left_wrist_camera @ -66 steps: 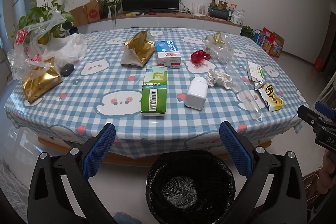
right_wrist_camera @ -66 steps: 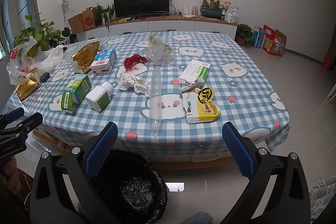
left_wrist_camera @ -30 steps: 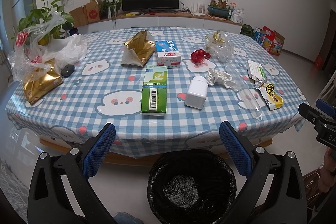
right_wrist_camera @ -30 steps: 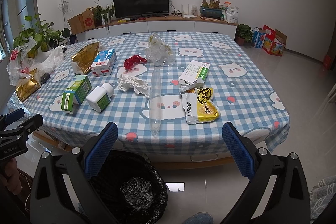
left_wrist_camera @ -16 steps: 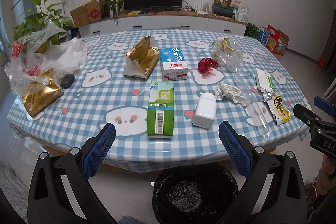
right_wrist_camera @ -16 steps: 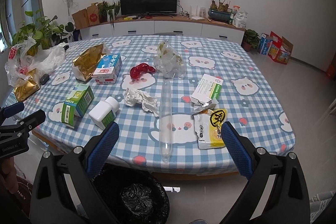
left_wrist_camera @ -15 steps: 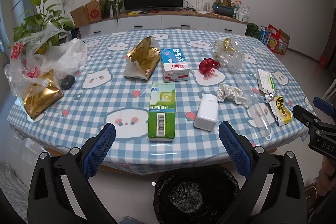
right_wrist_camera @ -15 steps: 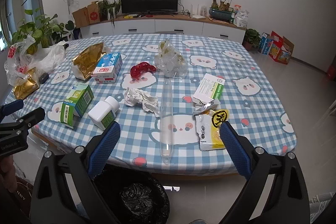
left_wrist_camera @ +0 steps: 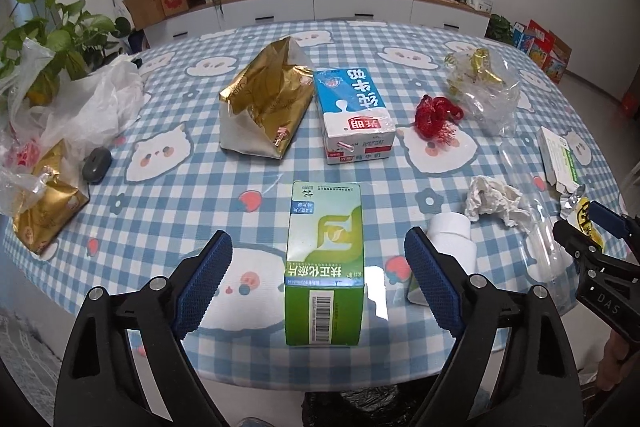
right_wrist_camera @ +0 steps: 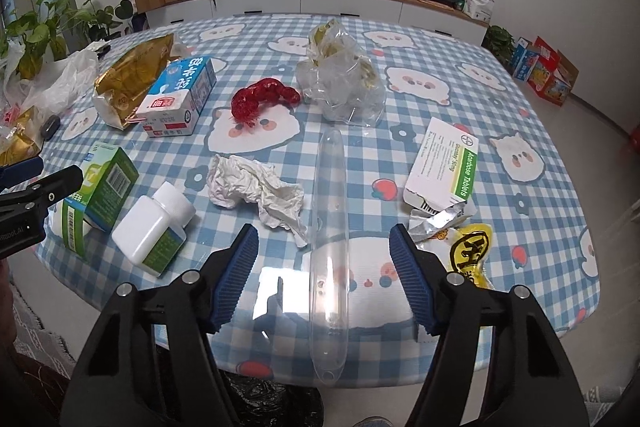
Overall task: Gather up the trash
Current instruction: 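Grasp the green-and-white box with the left tool while the right tool grasps the clear plastic tube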
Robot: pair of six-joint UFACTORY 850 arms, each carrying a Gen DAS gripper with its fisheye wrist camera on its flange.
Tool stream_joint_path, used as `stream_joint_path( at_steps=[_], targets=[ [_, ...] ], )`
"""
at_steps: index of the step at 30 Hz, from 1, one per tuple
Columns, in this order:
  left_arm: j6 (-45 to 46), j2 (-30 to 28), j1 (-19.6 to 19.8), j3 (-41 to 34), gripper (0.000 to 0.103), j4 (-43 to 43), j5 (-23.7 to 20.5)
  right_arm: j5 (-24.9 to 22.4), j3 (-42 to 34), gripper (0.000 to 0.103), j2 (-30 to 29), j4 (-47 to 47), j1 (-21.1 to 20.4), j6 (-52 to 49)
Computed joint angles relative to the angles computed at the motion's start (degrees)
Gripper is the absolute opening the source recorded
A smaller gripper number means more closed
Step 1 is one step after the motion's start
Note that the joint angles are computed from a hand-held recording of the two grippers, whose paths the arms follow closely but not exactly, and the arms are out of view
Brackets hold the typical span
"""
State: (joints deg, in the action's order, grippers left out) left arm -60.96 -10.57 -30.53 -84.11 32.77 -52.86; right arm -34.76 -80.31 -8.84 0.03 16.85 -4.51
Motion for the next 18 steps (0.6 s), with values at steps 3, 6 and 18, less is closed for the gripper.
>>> stream_joint_path(
  at_steps=[3, 6, 18],
  targets=[
    [0.7, -1.0, 1.2, 0.2, 0.084, -1.4, 1.1, -0.8, -0.8, 0.060, -1.6, 0.7, -0.1, 0.0],
    [1.6, -2.0, 1.9, 0.1, 0.081, -2.9, 1.5, -1.8, -1.2, 0.054, -2.7, 1.8, -0.3, -0.9],
    [4.6, -4.2, 2.9, -0.5, 0.061, -6.3, 2.5, -2.9, -2.0, 0.033, -4.7, 4.3, -1.0, -1.5]
  ],
)
